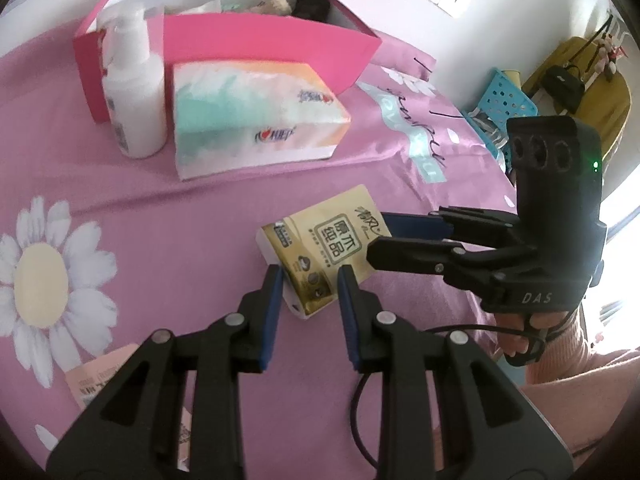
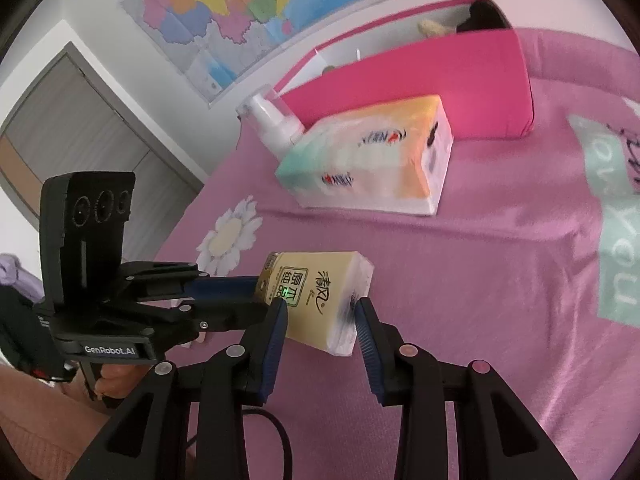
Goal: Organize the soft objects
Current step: 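Grasp the yellow tissue pack with the right tool and lift it, then carry the yellow tissue pack over the pink box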
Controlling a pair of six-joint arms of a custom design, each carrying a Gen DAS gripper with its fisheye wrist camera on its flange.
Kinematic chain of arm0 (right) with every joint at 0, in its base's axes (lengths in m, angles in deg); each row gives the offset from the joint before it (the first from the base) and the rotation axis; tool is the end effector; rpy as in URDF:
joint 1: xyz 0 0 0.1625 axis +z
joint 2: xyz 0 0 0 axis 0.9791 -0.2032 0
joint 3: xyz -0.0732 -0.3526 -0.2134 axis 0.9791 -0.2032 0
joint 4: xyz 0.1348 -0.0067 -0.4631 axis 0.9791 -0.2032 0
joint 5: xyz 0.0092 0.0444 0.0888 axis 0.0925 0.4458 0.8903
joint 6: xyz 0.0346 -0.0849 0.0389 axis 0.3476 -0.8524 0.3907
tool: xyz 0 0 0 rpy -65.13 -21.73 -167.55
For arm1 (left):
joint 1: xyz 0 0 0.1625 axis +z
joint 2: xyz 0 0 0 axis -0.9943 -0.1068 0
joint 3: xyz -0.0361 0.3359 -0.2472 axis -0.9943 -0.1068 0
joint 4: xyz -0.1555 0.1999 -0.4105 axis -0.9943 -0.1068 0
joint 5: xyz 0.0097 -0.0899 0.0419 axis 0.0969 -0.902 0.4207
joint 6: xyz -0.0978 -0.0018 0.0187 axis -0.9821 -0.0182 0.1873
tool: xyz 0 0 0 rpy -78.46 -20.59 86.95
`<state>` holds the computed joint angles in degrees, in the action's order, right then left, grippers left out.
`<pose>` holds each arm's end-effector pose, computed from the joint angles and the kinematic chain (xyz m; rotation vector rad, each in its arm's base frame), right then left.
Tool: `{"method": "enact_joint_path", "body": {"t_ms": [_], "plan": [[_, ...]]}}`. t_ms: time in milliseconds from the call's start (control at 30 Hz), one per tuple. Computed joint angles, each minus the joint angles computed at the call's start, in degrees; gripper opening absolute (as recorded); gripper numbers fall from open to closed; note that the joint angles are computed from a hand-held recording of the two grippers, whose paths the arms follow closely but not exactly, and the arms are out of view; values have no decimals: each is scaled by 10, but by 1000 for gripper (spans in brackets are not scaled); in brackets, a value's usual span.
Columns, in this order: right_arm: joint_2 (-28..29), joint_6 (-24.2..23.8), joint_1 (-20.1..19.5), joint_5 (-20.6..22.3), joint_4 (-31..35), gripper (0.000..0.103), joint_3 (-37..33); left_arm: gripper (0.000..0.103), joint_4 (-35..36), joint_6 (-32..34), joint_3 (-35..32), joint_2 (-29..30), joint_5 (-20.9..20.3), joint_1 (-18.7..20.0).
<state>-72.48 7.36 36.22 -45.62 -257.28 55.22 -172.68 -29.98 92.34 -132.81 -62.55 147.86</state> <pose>0.3325 -0.4692 -0.0365 0.5478 -2.8252 0.8719 -0.0732 -0.5145 0.3252 0.9502 2.7161 -0.2489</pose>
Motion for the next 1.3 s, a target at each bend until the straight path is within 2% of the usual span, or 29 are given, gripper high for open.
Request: {"method": "enact_joint_path", "body": {"t_ms": [400,1300], "plan": [[-15,-17,12,-16,-25,36,3,29,-17,0,-11,11,3,-14],[-22,-29,25,-35,-36,36,-15,29,-60,27,-17,19,22,-35]]}}
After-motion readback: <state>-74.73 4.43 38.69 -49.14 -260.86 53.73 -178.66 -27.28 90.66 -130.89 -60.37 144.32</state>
